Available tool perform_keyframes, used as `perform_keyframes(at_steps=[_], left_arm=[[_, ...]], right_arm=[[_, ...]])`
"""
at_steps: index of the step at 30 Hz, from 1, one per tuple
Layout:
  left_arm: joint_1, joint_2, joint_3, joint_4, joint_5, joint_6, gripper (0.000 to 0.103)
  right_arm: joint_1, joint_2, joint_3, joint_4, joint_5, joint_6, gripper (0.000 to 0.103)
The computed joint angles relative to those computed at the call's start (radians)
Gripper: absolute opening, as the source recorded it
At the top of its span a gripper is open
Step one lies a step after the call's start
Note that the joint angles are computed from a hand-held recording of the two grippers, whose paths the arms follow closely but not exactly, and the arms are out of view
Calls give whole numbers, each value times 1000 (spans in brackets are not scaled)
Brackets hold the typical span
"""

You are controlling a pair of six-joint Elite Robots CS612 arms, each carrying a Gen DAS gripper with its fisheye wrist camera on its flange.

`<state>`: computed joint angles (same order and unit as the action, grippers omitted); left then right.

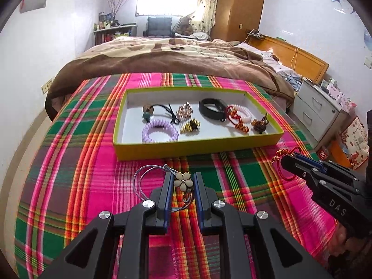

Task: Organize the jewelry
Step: 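Carry the red tassel cord and flower hair tie into the white box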

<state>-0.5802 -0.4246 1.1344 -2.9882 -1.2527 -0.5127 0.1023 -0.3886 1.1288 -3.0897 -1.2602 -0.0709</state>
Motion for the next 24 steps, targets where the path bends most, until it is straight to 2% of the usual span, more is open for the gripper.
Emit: perform_keyframes(at_steps=[8, 12, 24], left_arm=[[13, 11, -48, -14, -7, 38, 17], [27, 35, -115, 7, -25, 70, 17], [66, 153, -354, 175, -53, 90, 17]], right_arm=[[-3, 17, -65, -15, -18, 27, 17], [-2, 44, -135, 15, -41, 33, 17], [4, 182, -429, 250, -102, -18, 17]])
